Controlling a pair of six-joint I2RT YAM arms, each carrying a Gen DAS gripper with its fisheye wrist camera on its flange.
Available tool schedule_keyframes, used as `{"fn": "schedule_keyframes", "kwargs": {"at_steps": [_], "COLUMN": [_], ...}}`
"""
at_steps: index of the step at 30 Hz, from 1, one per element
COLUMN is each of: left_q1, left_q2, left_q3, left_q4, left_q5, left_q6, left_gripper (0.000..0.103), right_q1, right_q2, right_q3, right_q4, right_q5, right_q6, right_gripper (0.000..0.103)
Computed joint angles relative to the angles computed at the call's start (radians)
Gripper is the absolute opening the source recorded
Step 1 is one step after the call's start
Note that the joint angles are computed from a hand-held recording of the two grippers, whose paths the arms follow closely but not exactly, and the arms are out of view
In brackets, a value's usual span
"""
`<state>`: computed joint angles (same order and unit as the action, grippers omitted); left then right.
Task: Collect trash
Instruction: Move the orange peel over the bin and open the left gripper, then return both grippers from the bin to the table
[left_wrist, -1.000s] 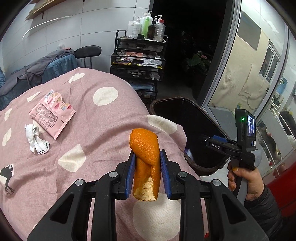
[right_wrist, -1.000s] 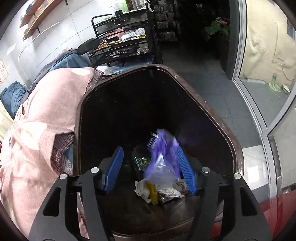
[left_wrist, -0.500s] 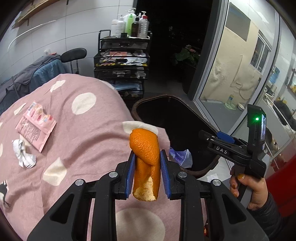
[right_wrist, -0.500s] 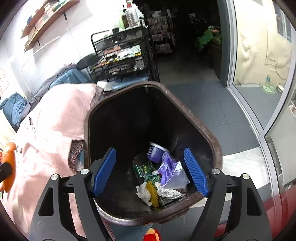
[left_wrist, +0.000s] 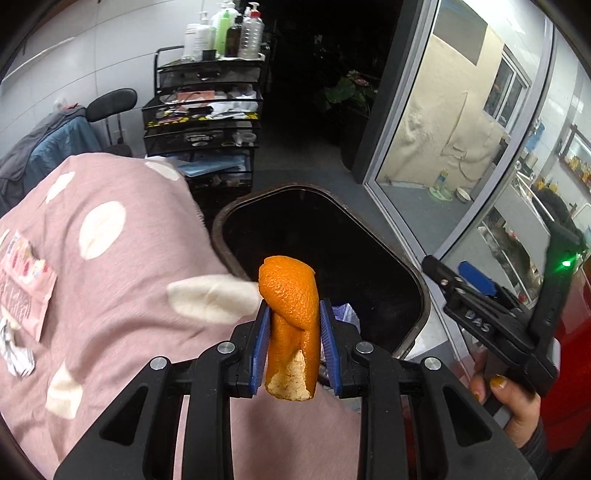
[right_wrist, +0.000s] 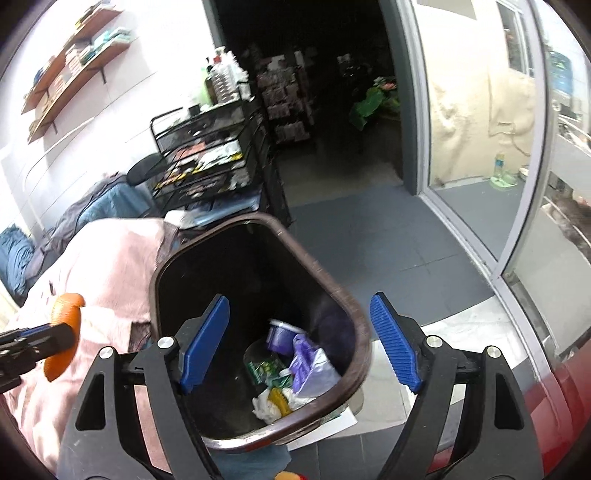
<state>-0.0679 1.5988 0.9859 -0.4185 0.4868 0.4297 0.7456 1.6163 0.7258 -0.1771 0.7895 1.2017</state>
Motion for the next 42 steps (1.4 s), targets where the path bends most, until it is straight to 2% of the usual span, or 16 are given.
{"fn": "schedule_keyframes", "kwargs": {"at_steps": [9,18,19,20,21,22,23,24,30,42], "left_q1": [-0.085,-0.142,-0.148,-0.153,-0.158,-0.161,-0.163,-0.163,-0.159,-0.054], "left_q2": [0.11,0.127,0.123,0.114,0.104,0.09,0.074,0.059,-0.036,-0.203], "left_q3": [0.086,0.087,0.084,0.073,0.061,0.046,0.028,0.013,-0.062,-0.155], "left_q4": [-0.038,-0.002,0.004,0.017,0.029,0.047,0.071,0.092,0.179,0.23], "left_q5": [-0.042,-0.098,-0.104,-0.111,-0.117,-0.121,-0.121,-0.12,-0.147,-0.067], "left_q6": [-0.042,-0.075,-0.074,-0.07,-0.067,-0.068,-0.068,-0.066,-0.047,-0.055], "left_gripper": [0.027,0.029,0.031,0.041,0.059,0.067,0.081,0.088,0.097,0.097], "right_q1": [-0.031,-0.041,-0.042,-0.044,-0.044,-0.046,-0.047,-0.049,-0.063,-0.048], "right_q2": [-0.061,-0.067,-0.065,-0.065,-0.063,-0.062,-0.059,-0.059,-0.061,-0.041], "right_q3": [-0.041,-0.056,-0.056,-0.057,-0.055,-0.056,-0.055,-0.056,-0.069,-0.053], "right_q4": [-0.04,-0.045,-0.046,-0.046,-0.048,-0.049,-0.049,-0.049,-0.053,-0.024], "right_q5": [0.0,-0.01,-0.01,-0.012,-0.011,-0.009,-0.006,-0.004,0.0,-0.009], "right_q6": [0.02,0.025,0.026,0.025,0.027,0.027,0.028,0.029,0.046,0.011], "right_gripper": [0.08,0.08,0.081,0.081,0.083,0.085,0.085,0.085,0.089,0.09]}}
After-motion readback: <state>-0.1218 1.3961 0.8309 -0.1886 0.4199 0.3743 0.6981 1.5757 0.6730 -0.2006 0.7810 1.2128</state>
